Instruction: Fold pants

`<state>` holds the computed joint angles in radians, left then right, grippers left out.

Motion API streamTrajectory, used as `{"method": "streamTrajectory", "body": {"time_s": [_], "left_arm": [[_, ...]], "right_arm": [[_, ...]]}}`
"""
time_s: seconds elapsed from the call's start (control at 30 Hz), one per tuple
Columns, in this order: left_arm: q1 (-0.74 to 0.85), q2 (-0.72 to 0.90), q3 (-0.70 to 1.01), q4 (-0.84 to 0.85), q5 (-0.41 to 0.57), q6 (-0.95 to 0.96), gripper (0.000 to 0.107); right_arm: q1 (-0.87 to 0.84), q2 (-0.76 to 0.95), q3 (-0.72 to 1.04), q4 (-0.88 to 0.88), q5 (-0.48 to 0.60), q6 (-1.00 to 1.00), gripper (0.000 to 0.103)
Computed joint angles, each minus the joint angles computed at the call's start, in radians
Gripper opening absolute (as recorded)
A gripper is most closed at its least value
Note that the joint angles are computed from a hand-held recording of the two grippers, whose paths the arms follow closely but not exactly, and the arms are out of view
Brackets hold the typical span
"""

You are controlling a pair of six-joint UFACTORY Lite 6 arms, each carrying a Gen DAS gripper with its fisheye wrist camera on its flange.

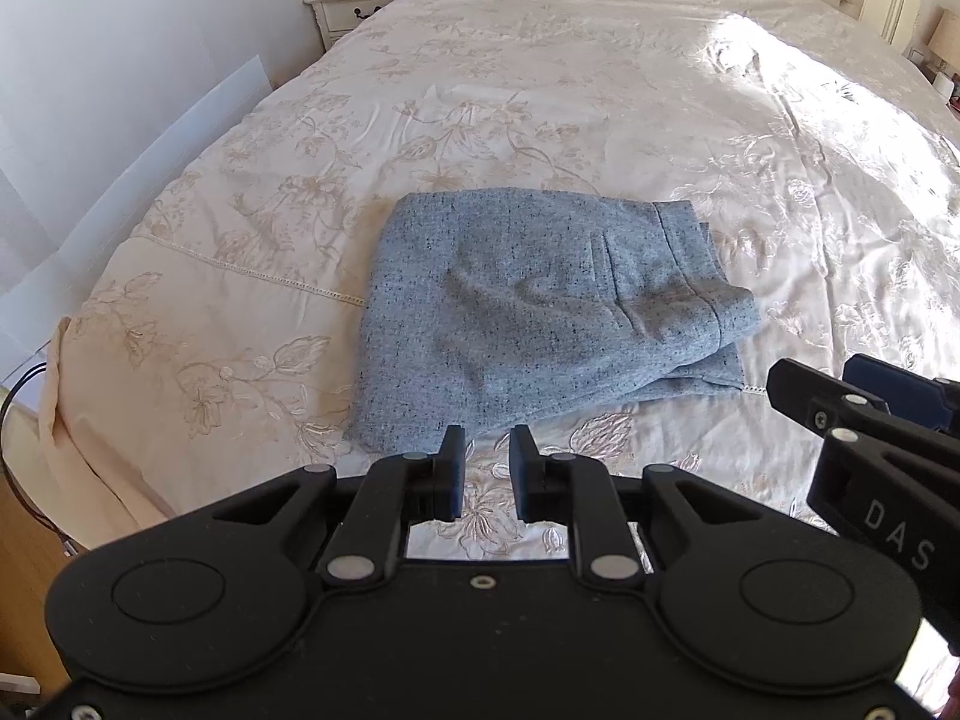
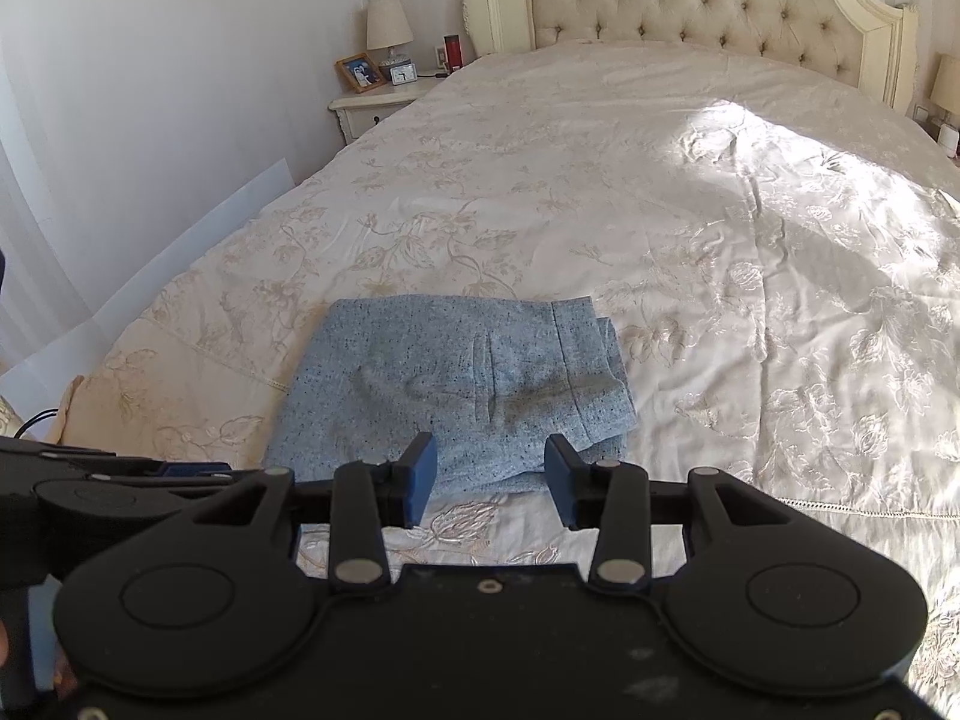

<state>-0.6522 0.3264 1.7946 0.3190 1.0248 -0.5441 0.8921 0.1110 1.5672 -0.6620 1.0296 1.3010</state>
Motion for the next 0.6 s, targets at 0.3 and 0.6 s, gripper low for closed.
{"method": "streamTrajectory", "body": {"time_s": [0.3,0.6], "left_arm": [[-0.014,-0.004,-0.001,0.017,0.008,-0.019,0.026],[-0.047,-0.013,-0.001,0.044,0.024,-0.062,0.026]], "right_arm": [[-0.001,-0.019,-0.025,0.012,0.0,0.008,0.043],[0.005,-0.045,-0.042,0.001,0.001,0.014,0.043]]}}
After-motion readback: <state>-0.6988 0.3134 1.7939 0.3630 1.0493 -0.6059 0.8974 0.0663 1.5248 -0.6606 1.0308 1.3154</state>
